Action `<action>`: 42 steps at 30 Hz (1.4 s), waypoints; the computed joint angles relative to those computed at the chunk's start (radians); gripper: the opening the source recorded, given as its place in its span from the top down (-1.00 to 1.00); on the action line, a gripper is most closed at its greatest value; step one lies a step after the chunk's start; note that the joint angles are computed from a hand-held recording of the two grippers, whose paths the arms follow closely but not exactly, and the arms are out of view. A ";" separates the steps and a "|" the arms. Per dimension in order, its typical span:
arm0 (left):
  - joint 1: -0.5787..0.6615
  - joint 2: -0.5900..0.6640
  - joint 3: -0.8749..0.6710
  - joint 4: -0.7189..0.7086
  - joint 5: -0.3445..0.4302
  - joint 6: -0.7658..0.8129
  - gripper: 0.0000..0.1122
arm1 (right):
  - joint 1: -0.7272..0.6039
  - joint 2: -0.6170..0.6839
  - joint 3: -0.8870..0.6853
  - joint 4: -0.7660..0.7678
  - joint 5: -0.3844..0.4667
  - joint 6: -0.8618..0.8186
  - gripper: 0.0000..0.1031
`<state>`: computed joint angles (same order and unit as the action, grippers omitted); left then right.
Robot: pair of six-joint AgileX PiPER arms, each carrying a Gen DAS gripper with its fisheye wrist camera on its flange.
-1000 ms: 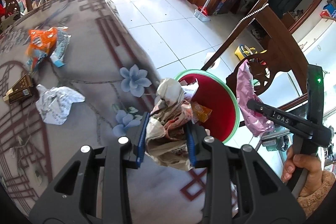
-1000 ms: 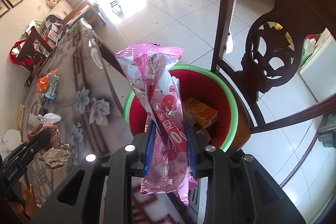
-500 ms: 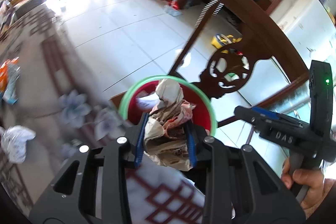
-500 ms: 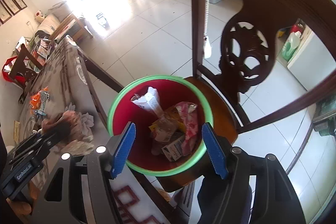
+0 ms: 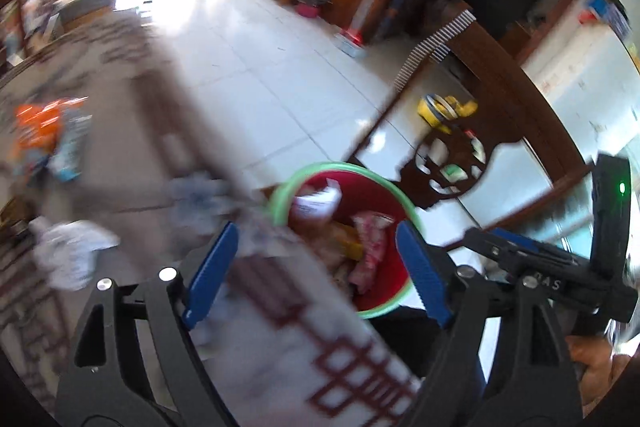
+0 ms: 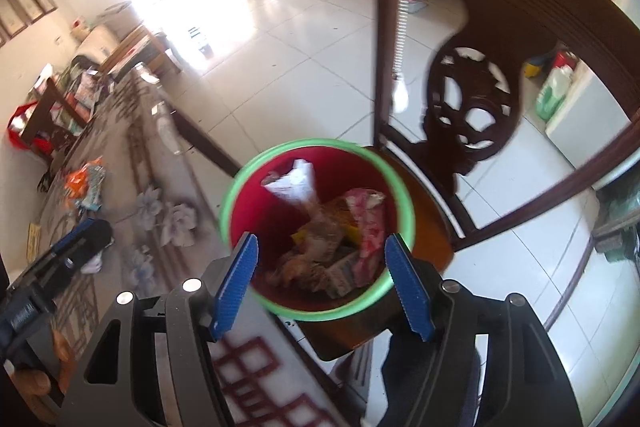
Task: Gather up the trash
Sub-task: 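Open both tools over the bucket to drop the paper and pink wrapper, then grasp the gold-black card box with the left tool while the right tool grasps the crumpled foil paper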
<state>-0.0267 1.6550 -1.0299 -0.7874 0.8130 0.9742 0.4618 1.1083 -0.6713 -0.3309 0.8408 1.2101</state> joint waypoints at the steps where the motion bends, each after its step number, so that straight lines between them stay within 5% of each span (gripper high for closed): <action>1: 0.043 -0.001 -0.006 0.003 0.009 -0.002 -0.44 | 0.035 0.035 -0.025 -0.008 -0.009 0.013 -0.26; 8: 0.398 0.075 -0.091 0.097 0.031 -0.004 -0.45 | 0.207 0.284 -0.215 0.022 -0.083 -0.017 -0.27; 16: 0.647 0.240 -0.264 0.209 0.058 -0.025 -0.46 | 0.263 0.696 -0.648 0.211 -0.104 -0.334 -0.37; 20: 0.689 0.305 -0.343 0.228 0.077 -0.017 -0.46 | 0.265 0.919 -0.953 0.262 -0.020 -0.479 -0.40; 26: 0.680 0.372 -0.419 0.214 0.085 0.072 -0.57 | 0.264 1.272 -1.464 0.301 0.228 -0.617 -0.39; 32: 0.618 0.509 -0.620 0.210 0.181 0.076 -0.63 | 0.264 1.253 -1.431 0.294 0.207 -0.630 -0.04; 42: 0.444 0.719 -0.901 0.346 0.178 0.142 -0.69 | 0.233 1.200 -1.334 0.402 0.172 -0.628 -0.21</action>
